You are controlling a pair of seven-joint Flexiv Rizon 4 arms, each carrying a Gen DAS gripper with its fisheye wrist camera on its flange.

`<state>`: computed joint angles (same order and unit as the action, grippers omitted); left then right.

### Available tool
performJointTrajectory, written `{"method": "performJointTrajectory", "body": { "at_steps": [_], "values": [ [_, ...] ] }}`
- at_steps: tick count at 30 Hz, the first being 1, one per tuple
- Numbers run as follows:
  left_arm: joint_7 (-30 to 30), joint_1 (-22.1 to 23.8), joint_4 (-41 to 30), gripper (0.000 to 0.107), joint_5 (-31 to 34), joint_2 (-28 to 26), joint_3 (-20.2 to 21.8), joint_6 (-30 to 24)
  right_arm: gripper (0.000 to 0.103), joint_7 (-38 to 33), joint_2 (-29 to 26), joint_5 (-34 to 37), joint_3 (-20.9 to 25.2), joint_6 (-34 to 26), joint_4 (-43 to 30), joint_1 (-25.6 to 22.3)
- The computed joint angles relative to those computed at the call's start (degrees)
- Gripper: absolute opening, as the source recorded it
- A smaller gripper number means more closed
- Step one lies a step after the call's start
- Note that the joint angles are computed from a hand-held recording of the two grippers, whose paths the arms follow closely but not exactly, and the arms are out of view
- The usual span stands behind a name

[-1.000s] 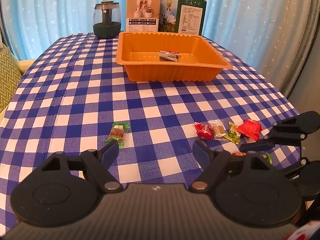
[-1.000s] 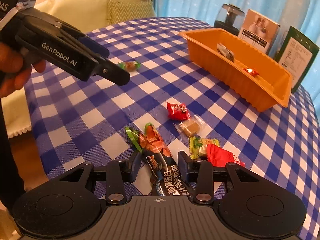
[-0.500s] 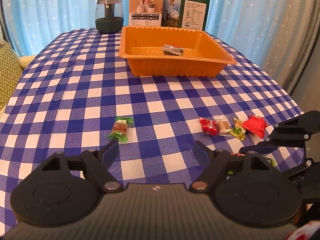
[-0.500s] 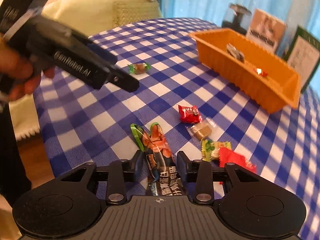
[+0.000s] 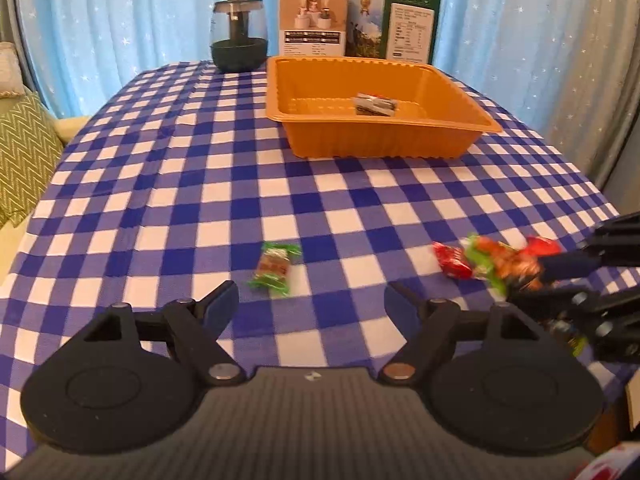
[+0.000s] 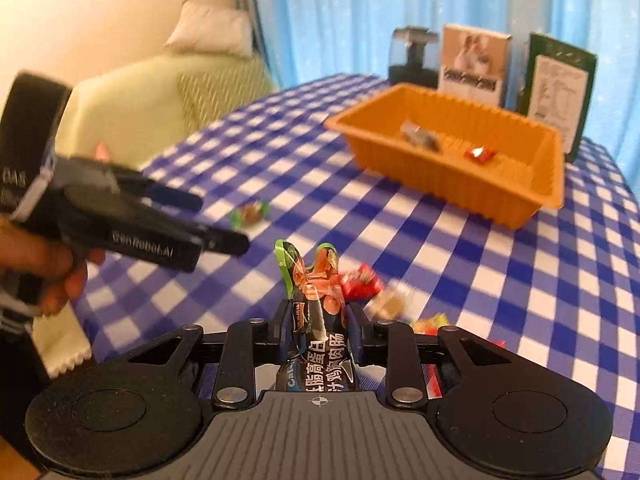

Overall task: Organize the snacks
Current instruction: 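Grasp the green-and-black snack bag with the right gripper, then grasp the small green-wrapped candy with the left gripper while the right holds the bag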

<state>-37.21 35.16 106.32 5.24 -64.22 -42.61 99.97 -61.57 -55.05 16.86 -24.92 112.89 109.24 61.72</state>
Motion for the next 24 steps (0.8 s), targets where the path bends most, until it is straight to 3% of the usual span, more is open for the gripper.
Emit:
{"method": "performJointTrajectory", "body": {
  "at_steps": [5, 9, 14, 16, 17, 24],
  "values": [
    [-0.2, -2.9, -4.3, 0.061, -0.3, -1.7, 1.7, 1.0, 0.029, 2.6, -1.4, 2.1, -4.4, -2.1, -0.9, 2.8],
    [-0.1, -5.3, -7.4, 0.041, -1.1, -2.2, 3.8, 0.1, 0.029, 5.0, -2.8, 1.8, -7.0, -3.0, -1.3, 4.2],
    [0.7, -7.0, -9.5, 0.034, -2.5, -2.9, 5.1, -1.2, 0.029, 8.1, -3.8, 1.4, -9.0, -3.6, -1.3, 5.0],
    [0.9, -6.8, -9.3, 0.028, -3.0, -3.0, 4.7, -1.4, 0.029, 9.2, -3.8, 1.1, -9.2, -3.8, -1.2, 4.9],
    [1.0, -6.8, -9.1, 0.019, -3.1, -2.8, 4.7, -1.4, 0.029, 9.8, -3.9, 1.0, -9.5, -4.0, -1.2, 5.0],
    [-0.9, -5.4, -5.9, 0.018, -4.1, -0.9, 2.9, -1.7, 0.029, 14.0, -4.2, 0.5, -11.7, -5.1, -1.0, 6.0]
  ]
}}
